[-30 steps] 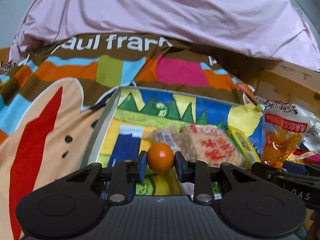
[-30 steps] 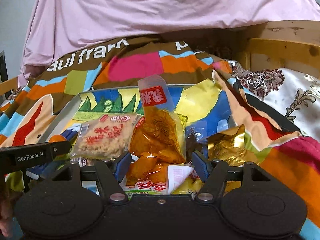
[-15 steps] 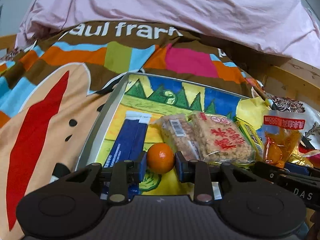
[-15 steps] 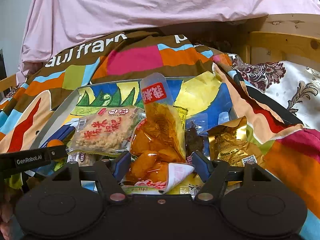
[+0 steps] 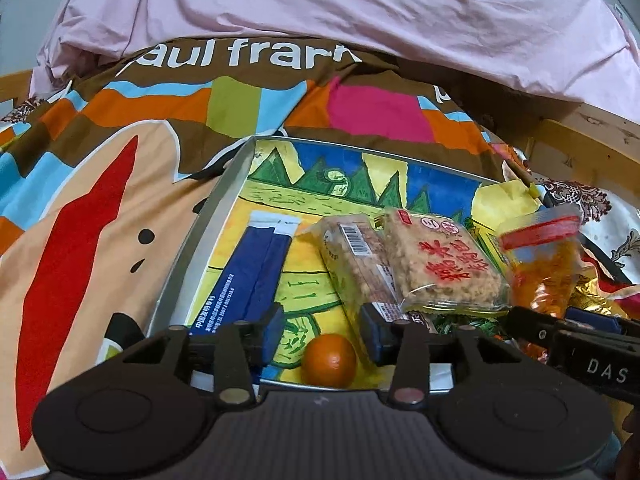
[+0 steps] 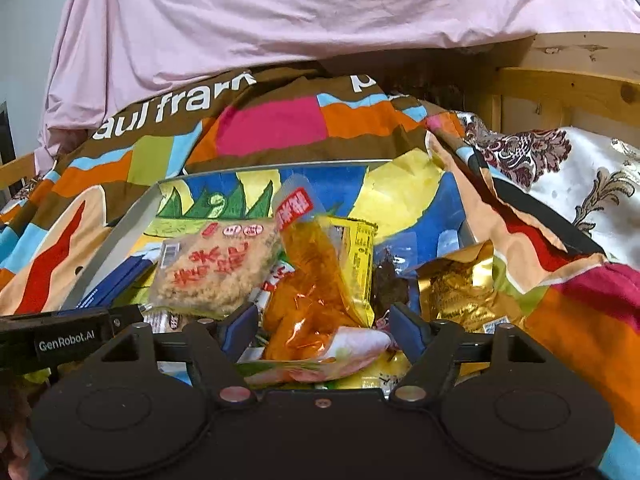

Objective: Organize snacks
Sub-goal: 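Lower both tools into the tin and open them to release the mandarin and packet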

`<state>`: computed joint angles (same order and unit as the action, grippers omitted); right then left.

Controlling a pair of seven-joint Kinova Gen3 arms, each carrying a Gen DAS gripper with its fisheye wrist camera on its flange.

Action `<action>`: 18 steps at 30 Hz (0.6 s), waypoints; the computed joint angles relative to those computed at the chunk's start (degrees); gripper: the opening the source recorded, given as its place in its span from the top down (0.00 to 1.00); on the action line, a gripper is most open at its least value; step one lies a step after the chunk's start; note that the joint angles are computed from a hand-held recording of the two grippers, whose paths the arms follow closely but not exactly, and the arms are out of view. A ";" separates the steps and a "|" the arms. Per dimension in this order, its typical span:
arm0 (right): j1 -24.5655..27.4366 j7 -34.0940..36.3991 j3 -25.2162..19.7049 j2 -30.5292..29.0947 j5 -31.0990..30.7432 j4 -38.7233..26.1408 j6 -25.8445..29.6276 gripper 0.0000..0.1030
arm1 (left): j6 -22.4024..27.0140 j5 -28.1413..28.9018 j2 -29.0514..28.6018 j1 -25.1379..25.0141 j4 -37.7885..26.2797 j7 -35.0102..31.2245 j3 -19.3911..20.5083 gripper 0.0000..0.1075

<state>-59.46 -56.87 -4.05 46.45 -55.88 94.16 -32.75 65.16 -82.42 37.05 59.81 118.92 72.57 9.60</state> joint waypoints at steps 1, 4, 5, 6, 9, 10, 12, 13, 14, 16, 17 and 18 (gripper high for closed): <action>0.03 -0.19 -0.12 -0.08 0.28 0.13 -0.18 0.25 | 0.05 0.23 -0.11 0.00 -0.04 -0.13 0.06 0.53; 0.00 -0.59 -0.30 -0.38 0.87 0.49 -0.61 0.24 | 0.44 1.27 -0.32 0.17 -0.41 -0.72 0.10 0.45; 0.06 -0.93 -0.43 -0.53 1.20 0.70 -0.87 0.22 | 0.54 1.43 -0.45 0.31 -0.41 -0.67 0.06 0.43; 0.12 -1.32 -0.57 -0.70 1.55 0.91 -1.15 0.21 | 0.70 1.62 -0.57 0.46 -0.40 -0.66 0.04 0.40; 0.10 -2.37 -0.83 -1.32 2.33 1.74 -2.39 0.18 | 1.66 2.21 -0.92 1.09 -0.56 -1.05 0.04 0.26; 0.11 -2.76 -0.97 -1.55 2.57 2.06 -2.87 0.16 | 2.63 3.20 -0.87 1.43 -1.12 -1.82 0.09 0.24; 0.22 -3.70 -1.31 -2.11 3.12 2.81 -3.99 0.12 | 3.49 3.95 -1.29 1.97 -1.23 -2.21 0.05 0.18; 0.24 -4.22 -1.50 -2.40 3.39 3.23 -4.70 0.10 | 3.77 4.26 -1.58 2.12 -1.22 -2.28 0.08 0.16; 0.29 -4.79 -1.75 -2.70 3.74 3.66 -5.38 0.08 | 4.34 4.95 -1.84 2.33 -1.38 -2.54 0.14 0.13; 0.51 -5.90 -2.26 -3.39 4.62 4.62 -6.56 0.07 | 5.97 6.60 -2.15 2.92 -1.91 -3.20 0.17 0.08; 0.55 -6.24 -2.43 -3.69 4.88 4.97 -7.04 0.06 | 6.92 7.48 -2.31 3.28 -2.20 -3.52 0.17 0.06; 0.54 -6.65 -2.61 -4.04 5.12 5.44 -7.63 0.05 | 7.60 8.06 -2.57 3.59 -2.26 -3.66 0.18 0.06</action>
